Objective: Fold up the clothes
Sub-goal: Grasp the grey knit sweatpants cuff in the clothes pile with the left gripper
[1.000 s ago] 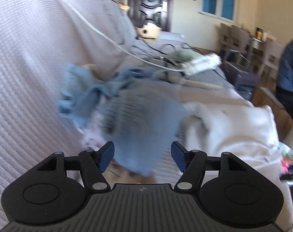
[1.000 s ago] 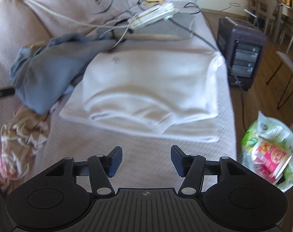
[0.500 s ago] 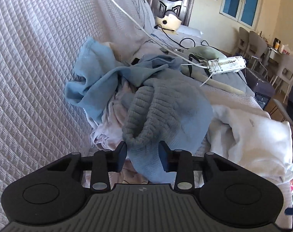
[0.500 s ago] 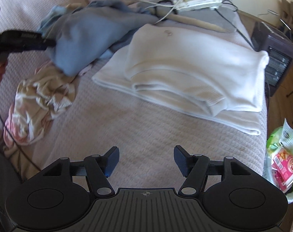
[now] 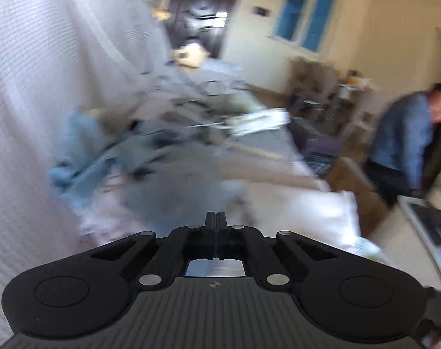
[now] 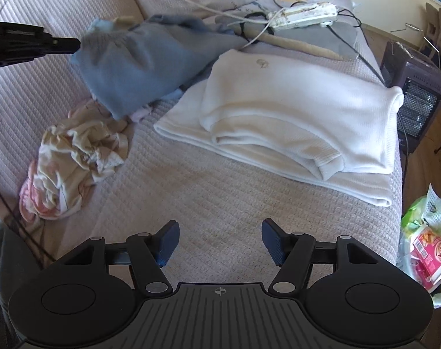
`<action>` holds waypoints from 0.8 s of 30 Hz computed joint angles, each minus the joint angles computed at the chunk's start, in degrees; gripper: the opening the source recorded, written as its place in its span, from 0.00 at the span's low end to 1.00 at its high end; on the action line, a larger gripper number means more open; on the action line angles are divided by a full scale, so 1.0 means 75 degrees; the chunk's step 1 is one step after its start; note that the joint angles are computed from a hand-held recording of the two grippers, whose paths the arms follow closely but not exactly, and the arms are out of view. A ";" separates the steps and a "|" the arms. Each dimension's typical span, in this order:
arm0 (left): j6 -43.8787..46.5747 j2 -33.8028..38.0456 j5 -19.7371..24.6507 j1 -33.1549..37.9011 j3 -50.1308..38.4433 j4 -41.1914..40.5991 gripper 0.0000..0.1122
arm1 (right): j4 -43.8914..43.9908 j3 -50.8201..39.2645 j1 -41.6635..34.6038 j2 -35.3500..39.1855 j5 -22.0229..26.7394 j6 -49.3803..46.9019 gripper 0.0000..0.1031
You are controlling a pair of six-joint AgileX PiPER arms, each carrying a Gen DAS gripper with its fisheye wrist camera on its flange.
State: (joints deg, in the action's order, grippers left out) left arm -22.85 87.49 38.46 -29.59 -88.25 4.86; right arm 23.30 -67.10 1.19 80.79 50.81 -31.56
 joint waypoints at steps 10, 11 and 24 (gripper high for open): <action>-0.2723 0.0117 0.1071 -0.0977 0.0057 0.3048 0.45 | 0.0377 0.0047 -0.0272 -0.0425 0.0240 -0.0188 0.65; -0.2613 0.0164 0.1076 -0.0859 0.0071 0.2954 0.45 | 0.0328 0.0041 -0.0247 -0.0415 0.0268 -0.0186 0.65; -0.2352 0.1172 0.0275 -0.0036 0.0161 0.2543 0.18 | 0.0074 -0.0154 0.0136 0.0068 0.0158 0.0071 0.65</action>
State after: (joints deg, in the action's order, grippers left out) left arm -40.49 96.27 40.53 -29.86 -87.04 23.93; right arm 23.86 -68.25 2.21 81.30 51.99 -31.03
